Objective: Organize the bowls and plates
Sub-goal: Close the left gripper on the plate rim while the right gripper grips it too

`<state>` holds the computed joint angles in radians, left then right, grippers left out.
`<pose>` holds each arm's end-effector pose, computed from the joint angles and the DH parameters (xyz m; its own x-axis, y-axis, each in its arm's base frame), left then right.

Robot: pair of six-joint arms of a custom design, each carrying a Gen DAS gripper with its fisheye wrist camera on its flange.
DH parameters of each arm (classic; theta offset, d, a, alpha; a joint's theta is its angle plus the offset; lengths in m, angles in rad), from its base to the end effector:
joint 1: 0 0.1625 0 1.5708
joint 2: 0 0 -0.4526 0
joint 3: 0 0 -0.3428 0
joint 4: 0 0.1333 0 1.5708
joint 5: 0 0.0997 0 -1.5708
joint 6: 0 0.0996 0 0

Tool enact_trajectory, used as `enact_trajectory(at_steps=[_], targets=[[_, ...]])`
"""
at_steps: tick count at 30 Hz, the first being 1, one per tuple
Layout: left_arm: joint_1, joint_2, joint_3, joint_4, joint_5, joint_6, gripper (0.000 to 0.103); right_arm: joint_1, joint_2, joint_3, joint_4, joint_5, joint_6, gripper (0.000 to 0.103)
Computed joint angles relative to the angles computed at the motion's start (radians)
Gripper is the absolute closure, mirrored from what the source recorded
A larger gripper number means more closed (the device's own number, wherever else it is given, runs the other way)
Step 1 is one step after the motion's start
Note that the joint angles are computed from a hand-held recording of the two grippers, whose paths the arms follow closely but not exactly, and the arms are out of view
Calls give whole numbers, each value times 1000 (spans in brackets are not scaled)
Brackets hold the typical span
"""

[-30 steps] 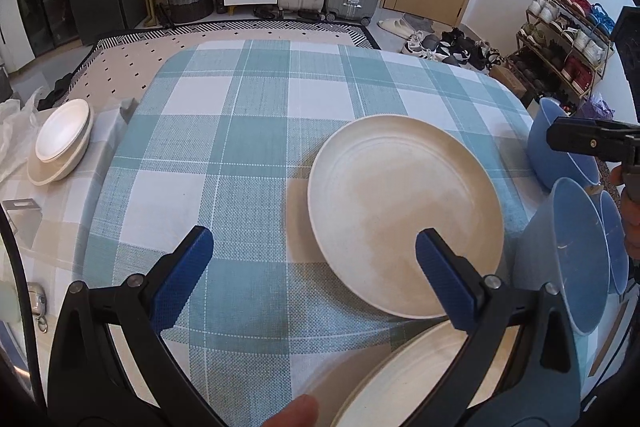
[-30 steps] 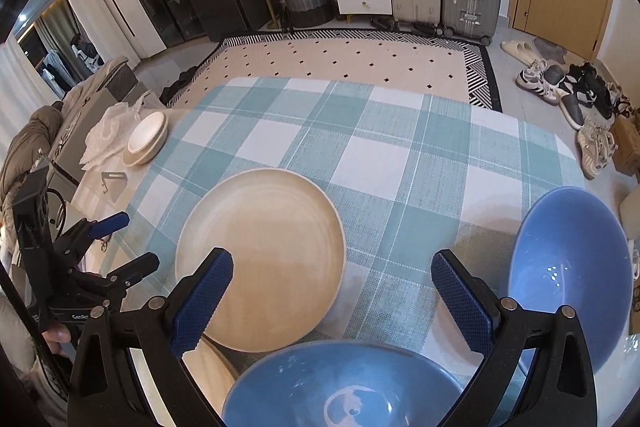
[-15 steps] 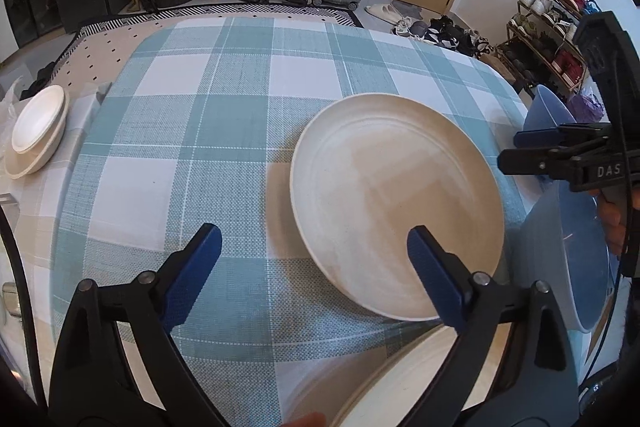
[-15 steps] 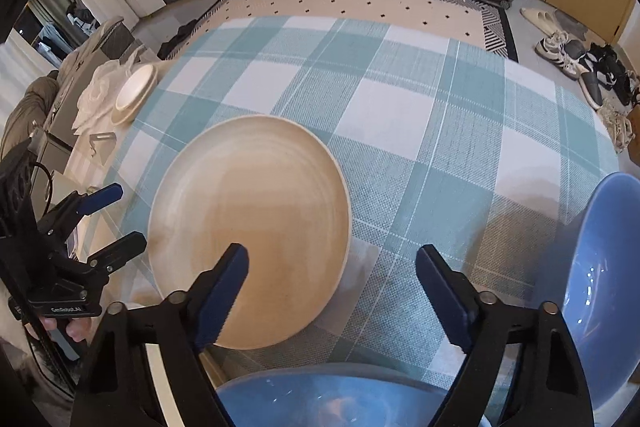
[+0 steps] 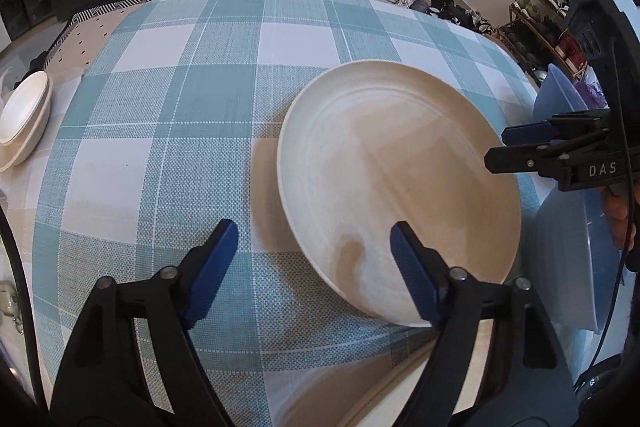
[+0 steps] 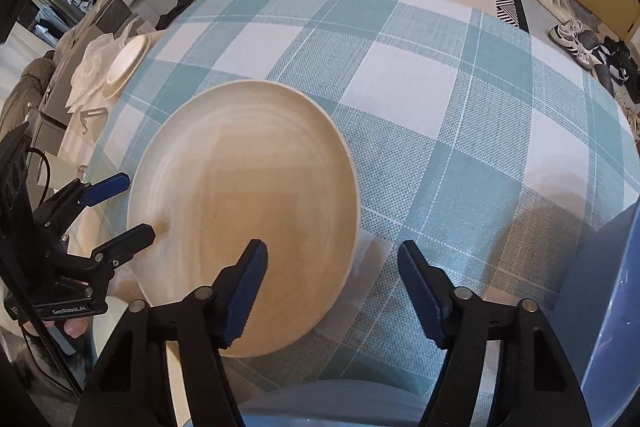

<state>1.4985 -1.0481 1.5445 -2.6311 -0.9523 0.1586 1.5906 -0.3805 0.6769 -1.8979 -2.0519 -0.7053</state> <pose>0.1432 -0.6671 0.3761 -0.8149 -0.1140 -0.5683 0.1922 0.8719 -0.4504 0.1040 -0.8486 0.1453 -0.6622 -0.6504 0.3721 -0.5898 0.7587 0.2765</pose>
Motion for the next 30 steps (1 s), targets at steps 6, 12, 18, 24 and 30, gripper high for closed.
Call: enact_trajectory(at_steps=[6, 12, 18, 24, 30], targets=[[-1, 12, -5, 13, 14, 1, 45, 0, 7, 6, 0, -4, -2, 43], [-4, 13, -2, 22, 1, 11, 67, 6, 6, 31, -24, -20, -28, 60], [-10, 10, 12, 4, 16, 16, 74, 8, -15, 101, -119, -40, -71, 70], [-9, 3, 24, -19, 24, 23, 81, 6, -27, 136, -178, -50, -96, 79], [-17, -5, 46, -85, 44, 43, 82, 10, -49, 200, -279, -36, -136, 79]])
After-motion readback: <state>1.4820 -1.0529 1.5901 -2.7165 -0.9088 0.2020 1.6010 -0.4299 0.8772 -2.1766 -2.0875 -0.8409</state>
